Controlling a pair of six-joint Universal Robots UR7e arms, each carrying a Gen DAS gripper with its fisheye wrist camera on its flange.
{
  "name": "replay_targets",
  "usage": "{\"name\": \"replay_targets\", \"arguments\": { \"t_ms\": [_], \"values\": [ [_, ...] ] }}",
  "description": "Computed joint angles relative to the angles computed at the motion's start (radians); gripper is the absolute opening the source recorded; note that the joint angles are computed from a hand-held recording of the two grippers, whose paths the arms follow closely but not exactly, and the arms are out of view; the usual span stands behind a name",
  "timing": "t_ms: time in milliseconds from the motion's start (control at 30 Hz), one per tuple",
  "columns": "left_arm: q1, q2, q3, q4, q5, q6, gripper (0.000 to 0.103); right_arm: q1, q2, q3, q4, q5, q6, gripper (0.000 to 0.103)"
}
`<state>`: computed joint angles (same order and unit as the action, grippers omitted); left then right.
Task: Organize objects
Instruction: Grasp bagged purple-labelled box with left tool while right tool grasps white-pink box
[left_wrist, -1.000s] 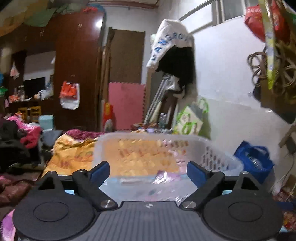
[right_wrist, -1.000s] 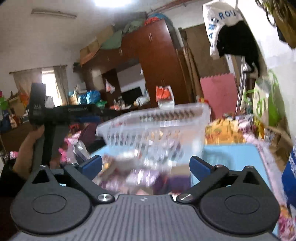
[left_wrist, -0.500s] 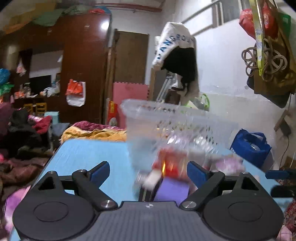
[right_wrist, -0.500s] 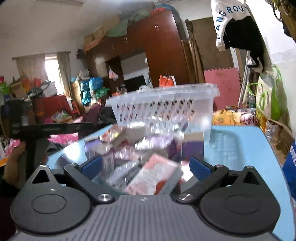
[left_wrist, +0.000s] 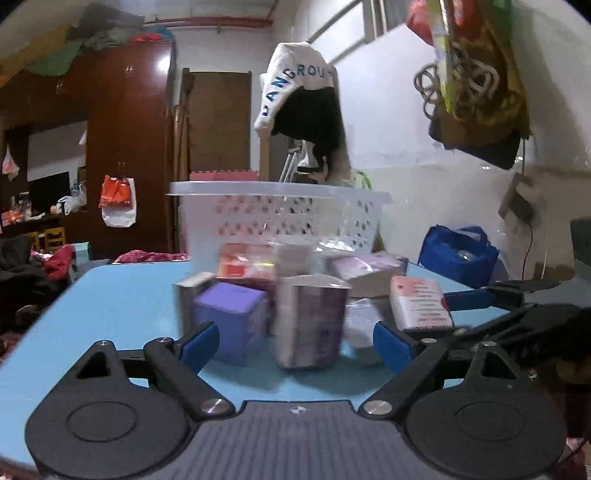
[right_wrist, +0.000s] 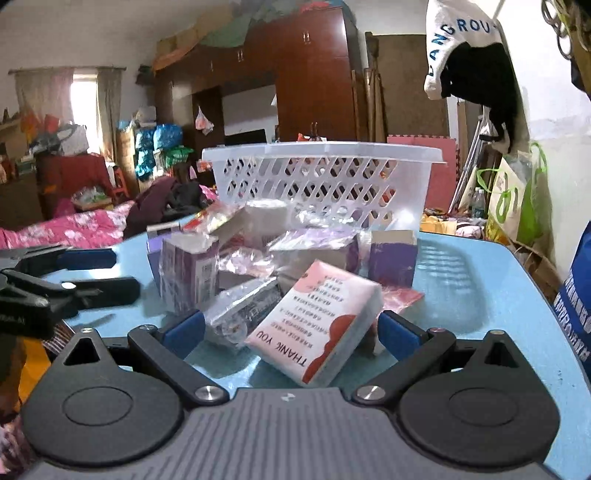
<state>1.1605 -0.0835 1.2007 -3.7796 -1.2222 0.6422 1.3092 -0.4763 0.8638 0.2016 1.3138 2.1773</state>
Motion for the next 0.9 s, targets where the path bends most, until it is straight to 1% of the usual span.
{"name": "replay_targets", "arguments": {
  "t_ms": [67,100,133,167,233,300,333,367,400,467,500,600,667,733,767,800,833,900],
  "values": [
    [-0.007,0.033,-0.052,0.01,0.022,-0.007,0.089,-0.005,-0.018,0.039,-0.037,-0.009,-0.007,0.087],
    [-0.007,0.047,-0.077,0.017,0.022,-0.016,0.088,-0.008,-0.024,0.043,-0.032,-0.016,-0.008,0.075],
    [-0.007,0.055,-0.098,0.026,0.024,-0.031,0.083,-0.011,-0.025,0.037,-0.015,-0.023,-0.008,0.07],
    [-0.008,0.063,-0.118,0.041,0.031,-0.045,0.079,-0.013,-0.029,0.038,-0.011,-0.024,-0.009,0.069],
    [-0.01,0.076,-0.151,0.068,0.056,-0.057,0.075,-0.014,-0.041,0.06,-0.032,-0.02,-0.018,0.067],
    [-0.012,0.087,-0.163,0.074,0.069,-0.049,0.074,-0.015,-0.044,0.065,-0.027,-0.024,-0.019,0.066],
    [-0.013,0.09,-0.161,0.073,0.074,-0.037,0.07,-0.016,-0.047,0.069,-0.028,-0.026,-0.02,0.066],
    [-0.013,0.09,-0.156,0.074,0.074,-0.029,0.056,-0.014,-0.048,0.07,-0.027,-0.024,-0.018,0.065],
    [-0.012,0.086,-0.145,0.072,0.068,-0.027,0.053,-0.014,-0.049,0.071,-0.025,-0.025,-0.019,0.064],
    [-0.009,0.065,-0.108,0.058,0.044,-0.037,0.053,-0.016,-0.057,0.079,-0.026,-0.036,-0.016,0.057],
    [-0.009,0.056,-0.088,0.043,0.035,-0.035,0.052,-0.017,-0.062,0.082,-0.021,-0.042,-0.014,0.051],
    [-0.013,0.033,-0.044,-0.004,0.012,-0.024,0.052,-0.016,-0.07,0.08,-0.004,-0.047,-0.012,0.037],
    [-0.015,0.026,-0.031,-0.03,0.008,-0.014,0.052,-0.012,-0.063,0.066,0.01,-0.032,-0.024,0.037],
    [-0.013,0.018,-0.024,-0.035,0.005,-0.02,0.052,-0.016,-0.057,0.057,0.021,-0.044,-0.021,0.042],
    [-0.012,0.014,-0.026,-0.028,0.001,-0.029,0.053,-0.014,-0.054,0.053,0.027,-0.034,-0.033,0.048],
    [-0.01,0.012,-0.027,-0.018,-0.001,-0.036,0.053,-0.008,-0.049,0.049,0.028,-0.01,-0.05,0.063],
    [-0.009,0.009,-0.025,-0.014,-0.002,-0.038,0.053,-0.006,-0.048,0.056,0.016,-0.003,-0.058,0.07],
    [-0.009,0.009,-0.026,-0.011,-0.001,-0.04,0.053,-0.004,-0.04,0.049,0.028,0.005,-0.07,0.077]
  ]
}}
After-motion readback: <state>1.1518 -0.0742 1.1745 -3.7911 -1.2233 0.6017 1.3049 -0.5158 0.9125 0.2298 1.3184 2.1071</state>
